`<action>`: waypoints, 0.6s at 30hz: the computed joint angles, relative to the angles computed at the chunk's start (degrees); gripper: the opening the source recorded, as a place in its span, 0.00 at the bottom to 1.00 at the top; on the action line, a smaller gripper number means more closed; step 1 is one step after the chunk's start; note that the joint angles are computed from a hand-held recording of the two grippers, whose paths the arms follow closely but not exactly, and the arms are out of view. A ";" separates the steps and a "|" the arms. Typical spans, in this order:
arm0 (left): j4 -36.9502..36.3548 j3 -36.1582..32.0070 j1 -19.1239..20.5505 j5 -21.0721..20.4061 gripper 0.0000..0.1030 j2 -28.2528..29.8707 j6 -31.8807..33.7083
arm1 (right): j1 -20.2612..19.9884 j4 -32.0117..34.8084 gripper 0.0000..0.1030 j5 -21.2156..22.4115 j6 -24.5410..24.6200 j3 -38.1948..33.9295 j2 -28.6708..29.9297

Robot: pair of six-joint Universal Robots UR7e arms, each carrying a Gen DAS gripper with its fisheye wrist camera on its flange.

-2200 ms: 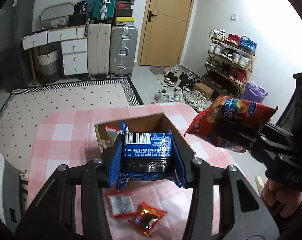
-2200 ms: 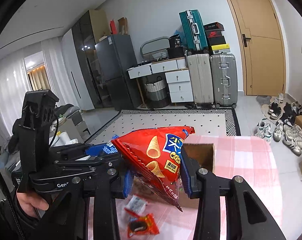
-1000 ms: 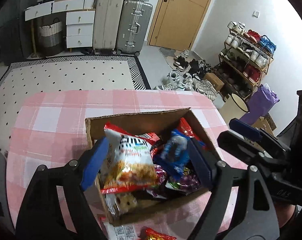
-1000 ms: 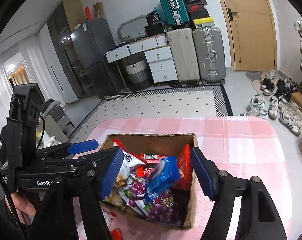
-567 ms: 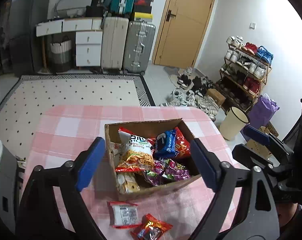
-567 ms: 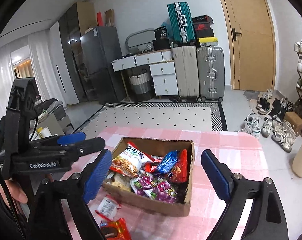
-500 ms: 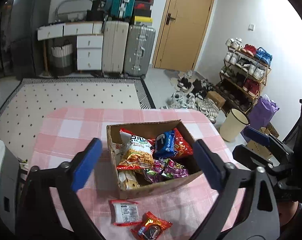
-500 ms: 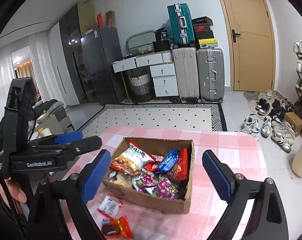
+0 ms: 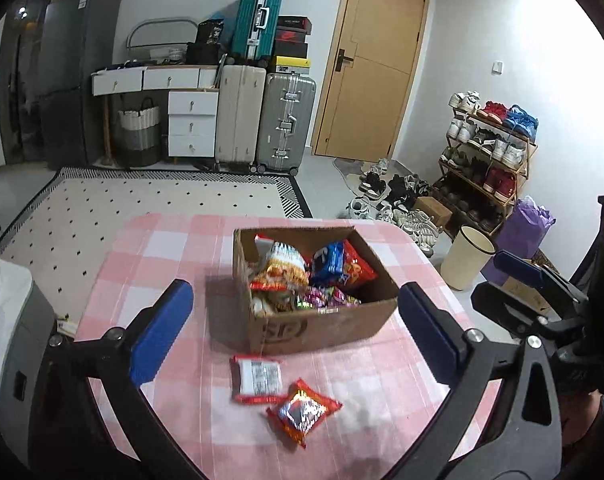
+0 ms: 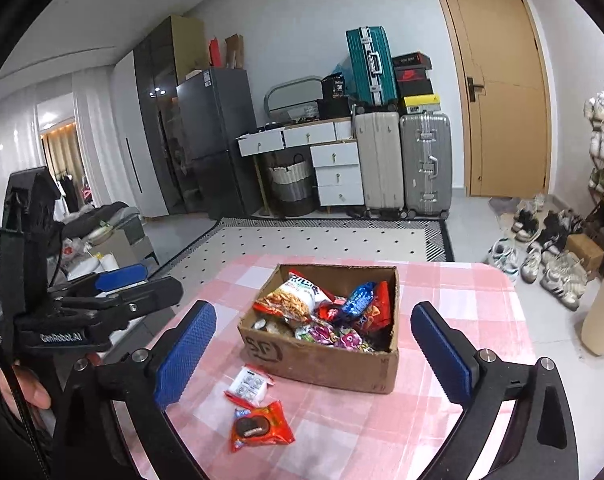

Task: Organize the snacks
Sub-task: 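Withdraw both grippers from the box toward the last two snacks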

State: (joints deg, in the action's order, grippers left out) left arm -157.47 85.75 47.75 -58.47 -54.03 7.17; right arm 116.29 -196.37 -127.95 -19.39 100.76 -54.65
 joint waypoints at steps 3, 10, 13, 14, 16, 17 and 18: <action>-0.54 2.86 -0.34 0.54 0.99 -2.19 -0.64 | 1.12 -1.15 0.98 -1.39 -0.67 1.25 0.51; -4.09 8.81 -0.38 2.54 0.99 -5.56 -0.25 | 3.19 -3.65 0.98 -3.80 -2.62 3.02 2.82; -3.02 9.84 0.51 1.90 0.99 -6.36 -2.18 | 2.93 -2.34 0.98 -3.50 -2.24 2.33 3.64; -3.24 10.24 0.69 2.11 0.99 -6.50 -2.34 | 2.90 -2.00 0.98 -3.40 -1.83 2.46 3.91; -3.73 11.41 1.04 2.34 0.99 -7.13 -2.45 | 2.64 -1.00 0.98 -2.89 -0.88 2.72 4.43; -3.63 11.44 1.24 2.39 0.99 -7.11 -2.67 | 2.38 -0.63 0.98 -2.58 -0.60 2.80 4.61; -3.63 11.59 1.45 2.40 0.99 -7.20 -2.90 | 2.11 -0.63 0.98 -2.36 -0.33 3.02 4.87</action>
State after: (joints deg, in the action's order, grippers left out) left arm -161.10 97.35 49.21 -56.07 -61.23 4.26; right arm 118.41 -197.00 -130.31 -19.72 103.78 -49.79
